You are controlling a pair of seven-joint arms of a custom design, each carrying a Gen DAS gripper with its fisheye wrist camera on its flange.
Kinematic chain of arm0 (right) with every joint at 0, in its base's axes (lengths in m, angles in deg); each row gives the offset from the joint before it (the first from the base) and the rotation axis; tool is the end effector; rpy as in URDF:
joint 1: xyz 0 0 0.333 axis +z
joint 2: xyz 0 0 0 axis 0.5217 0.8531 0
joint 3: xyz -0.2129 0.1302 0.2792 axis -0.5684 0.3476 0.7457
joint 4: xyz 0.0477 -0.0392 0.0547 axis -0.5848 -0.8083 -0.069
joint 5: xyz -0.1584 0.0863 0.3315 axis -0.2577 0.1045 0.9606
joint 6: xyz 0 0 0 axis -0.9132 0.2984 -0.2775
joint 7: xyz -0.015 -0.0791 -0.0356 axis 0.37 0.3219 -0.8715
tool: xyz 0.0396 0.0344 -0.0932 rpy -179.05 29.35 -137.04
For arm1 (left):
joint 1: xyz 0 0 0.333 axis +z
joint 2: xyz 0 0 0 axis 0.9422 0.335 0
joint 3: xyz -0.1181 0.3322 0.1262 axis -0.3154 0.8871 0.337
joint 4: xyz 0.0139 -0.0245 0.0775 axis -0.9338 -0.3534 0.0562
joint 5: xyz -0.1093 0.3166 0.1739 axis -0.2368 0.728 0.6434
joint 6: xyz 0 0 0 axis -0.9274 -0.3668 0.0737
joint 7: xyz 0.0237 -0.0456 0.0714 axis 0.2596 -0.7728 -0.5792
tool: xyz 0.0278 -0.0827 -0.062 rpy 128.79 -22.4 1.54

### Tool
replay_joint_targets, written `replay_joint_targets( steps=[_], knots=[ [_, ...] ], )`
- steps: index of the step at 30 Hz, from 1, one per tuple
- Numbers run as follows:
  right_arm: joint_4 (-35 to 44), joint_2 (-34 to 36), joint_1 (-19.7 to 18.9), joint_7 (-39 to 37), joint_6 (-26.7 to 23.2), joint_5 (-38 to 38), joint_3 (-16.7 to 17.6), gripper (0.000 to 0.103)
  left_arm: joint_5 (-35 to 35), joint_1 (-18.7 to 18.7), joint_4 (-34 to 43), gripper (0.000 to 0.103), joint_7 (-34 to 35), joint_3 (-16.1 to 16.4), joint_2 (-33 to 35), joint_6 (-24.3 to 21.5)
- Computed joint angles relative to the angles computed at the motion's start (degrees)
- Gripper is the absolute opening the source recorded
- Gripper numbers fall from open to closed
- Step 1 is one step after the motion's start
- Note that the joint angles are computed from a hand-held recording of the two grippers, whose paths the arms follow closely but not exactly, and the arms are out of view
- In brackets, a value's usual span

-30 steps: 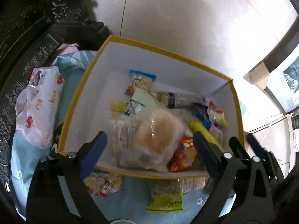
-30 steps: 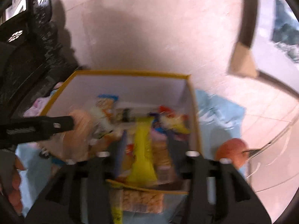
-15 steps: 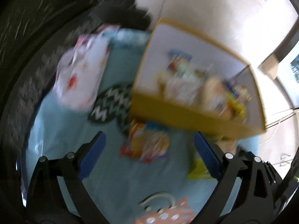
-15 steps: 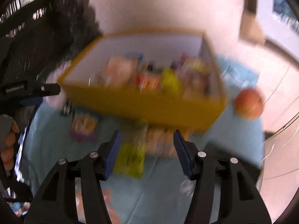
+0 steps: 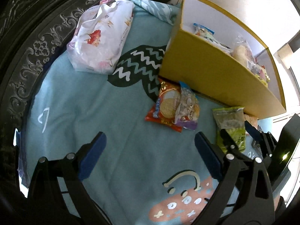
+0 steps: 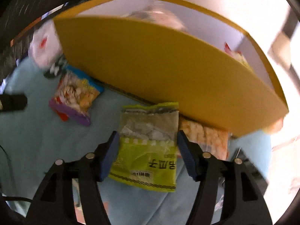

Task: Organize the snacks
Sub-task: 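Grasp the cartoon snack pack with the left gripper while the right grasps the green seed bag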

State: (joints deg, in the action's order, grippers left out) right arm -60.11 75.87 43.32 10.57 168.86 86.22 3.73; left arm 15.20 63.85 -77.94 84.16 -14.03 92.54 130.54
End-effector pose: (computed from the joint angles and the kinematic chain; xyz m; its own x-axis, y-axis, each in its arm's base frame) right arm 0.7487 0.1331 0.4188 0.7077 -0.6935 0.1351 -0.6037 -0.6929 -0.3942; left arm 0.6642 -0.1829 0.4549 0.5764 -0.8055 0.1379 -0.7601 -0.5904 -0.2714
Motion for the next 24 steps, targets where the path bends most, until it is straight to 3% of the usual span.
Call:
replay_joint_targets(
  steps=[2,4,8,11,14,16,18,21,23,24],
  knots=[
    [3.44,1.34,-0.86,0.75,-8.12,0.34,0.35,0.061,-0.03,-0.02,0.85,0.097,0.08,0.02,0.72,-0.25],
    [4.58,1.30,-2.13,0.35,-12.63,1.65,1.09,0.057,0.13,-0.12,2.13,0.097,0.71,-0.11,1.58,-0.24],
    [9.25,2.34,-6.09,4.01,-26.24,6.47,1.67,0.057,0.40,-0.37,5.74,0.097,3.46,-0.63,4.47,0.83],
    [10.43,2.55,-8.49,6.54,-31.08,9.05,1.39,0.057,-0.43,-0.56,9.45,0.097,5.45,-0.98,7.25,-0.53],
    [10.15,2.17,-9.63,7.66,-32.36,9.76,0.93,0.057,-1.05,-0.82,12.49,0.091,6.70,-1.01,9.58,-1.48],
    [10.56,2.42,-10.11,8.37,-34.06,9.88,0.86,0.057,-1.60,-0.86,14.63,0.072,7.88,-1.17,11.16,-2.53],
    [10.33,2.31,-10.36,8.09,-34.13,10.17,0.99,0.058,-3.00,-0.81,19.09,0.061,10.06,-1.64,14.22,-6.96],
    [11.31,2.79,-10.31,8.12,-34.45,9.90,0.95,0.058,0.01,-3.44,23.31,0.058,9.65,0.42,16.35,-11.84],
    [9.52,1.95,-10.10,7.57,-33.38,9.72,0.88,0.058,1.74,-4.69,24.88,0.043,9.83,1.12,16.96,-13.81],
    [9.58,1.93,-10.08,7.60,-33.51,9.57,0.81,0.058,2.38,-4.83,24.05,0.026,9.92,1.15,16.46,-12.66]
  ],
)
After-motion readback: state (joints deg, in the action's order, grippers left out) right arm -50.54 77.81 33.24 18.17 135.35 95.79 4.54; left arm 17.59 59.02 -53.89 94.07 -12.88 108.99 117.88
